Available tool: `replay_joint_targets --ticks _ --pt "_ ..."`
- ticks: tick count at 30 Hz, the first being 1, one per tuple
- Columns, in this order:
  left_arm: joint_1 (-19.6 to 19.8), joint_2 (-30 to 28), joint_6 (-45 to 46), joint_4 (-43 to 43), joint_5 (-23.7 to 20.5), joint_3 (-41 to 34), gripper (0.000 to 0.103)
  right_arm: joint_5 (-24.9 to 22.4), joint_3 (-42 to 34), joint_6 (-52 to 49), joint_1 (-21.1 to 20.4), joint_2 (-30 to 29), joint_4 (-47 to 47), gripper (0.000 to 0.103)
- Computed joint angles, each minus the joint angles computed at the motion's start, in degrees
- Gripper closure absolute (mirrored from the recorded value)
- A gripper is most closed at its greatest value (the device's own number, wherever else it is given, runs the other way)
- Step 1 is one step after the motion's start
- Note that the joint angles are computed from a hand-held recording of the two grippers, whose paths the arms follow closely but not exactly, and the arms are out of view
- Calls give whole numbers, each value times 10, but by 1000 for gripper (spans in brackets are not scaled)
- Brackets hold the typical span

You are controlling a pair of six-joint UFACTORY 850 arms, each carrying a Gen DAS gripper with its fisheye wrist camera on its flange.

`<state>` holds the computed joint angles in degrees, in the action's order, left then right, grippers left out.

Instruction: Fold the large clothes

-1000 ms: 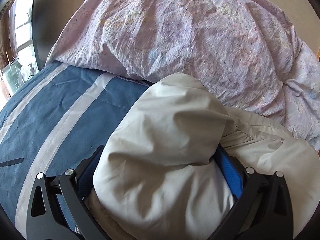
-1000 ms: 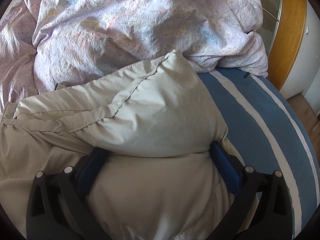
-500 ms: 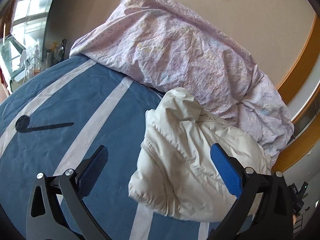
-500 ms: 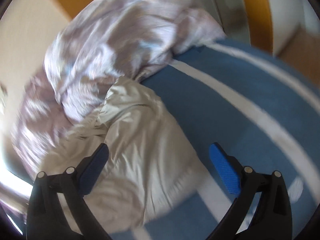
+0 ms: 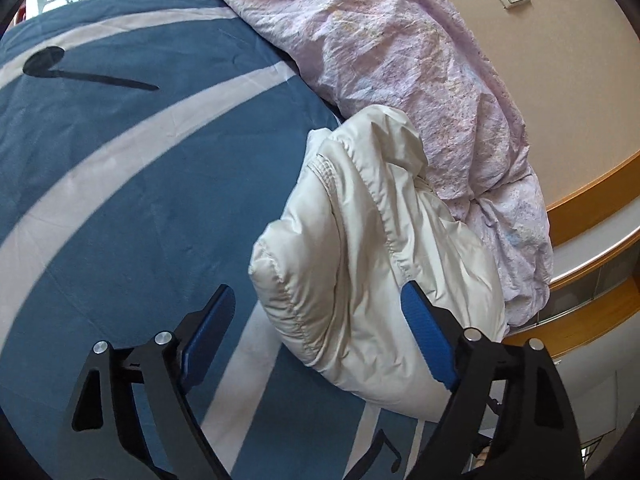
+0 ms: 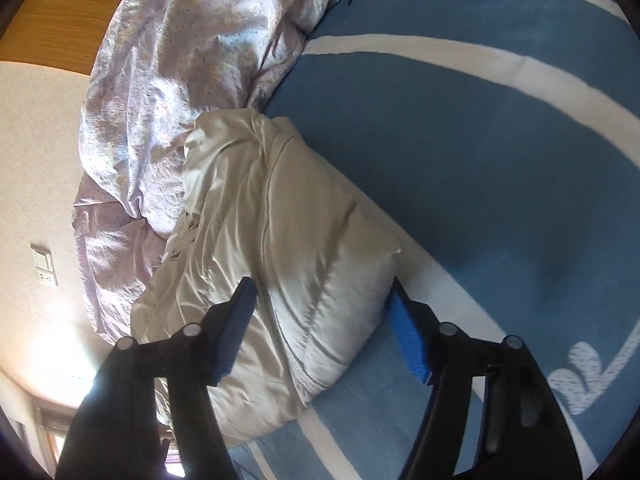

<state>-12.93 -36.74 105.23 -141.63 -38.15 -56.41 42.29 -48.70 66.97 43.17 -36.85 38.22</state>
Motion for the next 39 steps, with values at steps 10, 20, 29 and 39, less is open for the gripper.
replay_joint_targets --ticks 10,20,29,39 --pt "-13 -26 -21 -57 -26 -16 42 58 -2 13 7 -22 1 54" --pt "-7 -6 6 -70 -67 1 82 109 2 -60 26 -4 46 80" --pt "4 25 19 -74 -88 28 85 117 6 -118 48 22 72 81" --pt "62 101 38 -40 -164 150 85 136 30 -162 126 46 105 81"
